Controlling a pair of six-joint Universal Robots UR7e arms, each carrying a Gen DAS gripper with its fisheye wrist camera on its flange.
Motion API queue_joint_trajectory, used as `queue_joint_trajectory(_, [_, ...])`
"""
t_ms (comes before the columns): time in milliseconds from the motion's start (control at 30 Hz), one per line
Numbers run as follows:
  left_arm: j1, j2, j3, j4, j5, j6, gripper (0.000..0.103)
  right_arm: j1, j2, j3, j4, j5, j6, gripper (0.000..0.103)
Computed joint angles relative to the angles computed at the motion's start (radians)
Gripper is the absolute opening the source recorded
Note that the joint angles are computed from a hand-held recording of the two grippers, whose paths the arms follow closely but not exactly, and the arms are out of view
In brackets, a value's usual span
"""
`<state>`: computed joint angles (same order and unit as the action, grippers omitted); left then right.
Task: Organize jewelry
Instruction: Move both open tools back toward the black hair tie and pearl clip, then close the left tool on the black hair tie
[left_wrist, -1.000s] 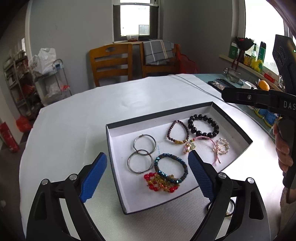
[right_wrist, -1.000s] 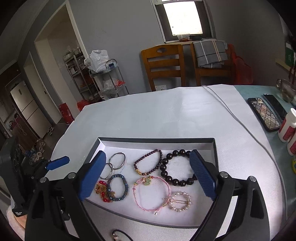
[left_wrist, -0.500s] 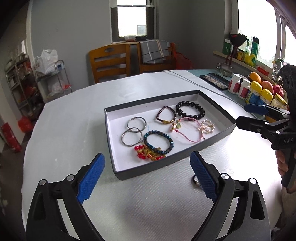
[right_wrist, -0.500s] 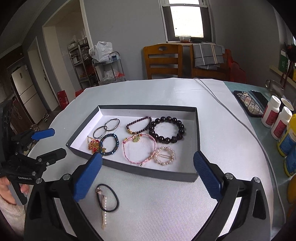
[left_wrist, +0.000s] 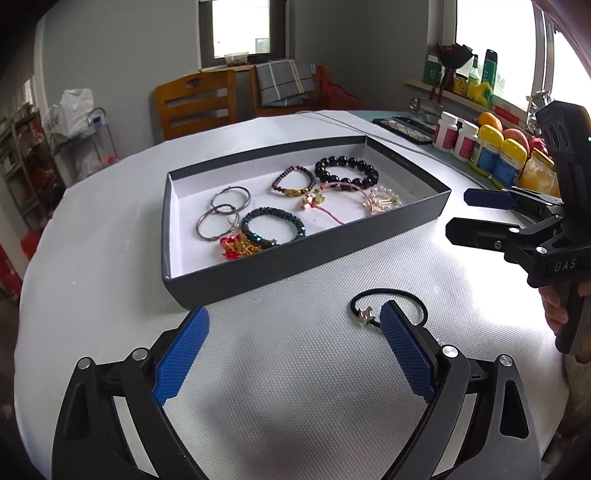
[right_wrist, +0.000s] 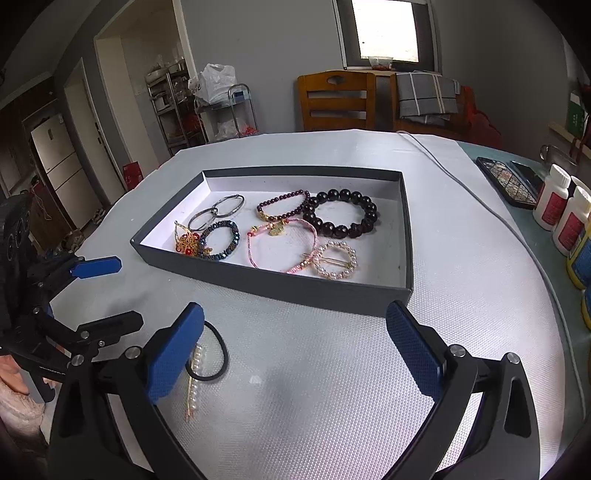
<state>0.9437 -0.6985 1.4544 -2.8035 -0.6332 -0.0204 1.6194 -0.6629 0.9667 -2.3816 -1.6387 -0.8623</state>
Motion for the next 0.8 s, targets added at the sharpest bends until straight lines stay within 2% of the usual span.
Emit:
queue_joint_trajectory(133, [0.002, 0.013, -0.006, -0.002, -0.037, 0.023, 0.095, -0.013, 0.008, -0.021, 0.018, -0.022, 0.029, 0.097])
queue_joint_trajectory(200, [0.002, 0.023, -0.014, 0.004, -0.043, 0.018, 0.094, -0.017, 0.006, -0.021, 0.011, -0.008, 0.038, 0.097])
queue_joint_trajectory(333, [-0.002, 0.049, -0.036, 0.008, -0.024, 0.025, 0.090, -0.016, 0.002, -0.019, 0.020, -0.001, 0.040, 0.097])
queue_joint_trajectory(467, [0.005, 0.063, -0.063, 0.058, -0.024, -0.001, 0.065, -0.013, -0.005, -0.001, -0.001, -0.004, 0.019, 0.097])
queue_joint_trajectory(633, [0.011, 0.061, -0.070, 0.074, -0.057, -0.006, 0.060, -0.009, -0.013, 0.019, -0.018, -0.007, -0.007, 0.097])
queue_joint_trajectory(800, [0.011, 0.076, -0.096, 0.131, -0.056, -0.004, 0.046, -0.009, -0.017, 0.024, -0.016, 0.000, -0.007, 0.097])
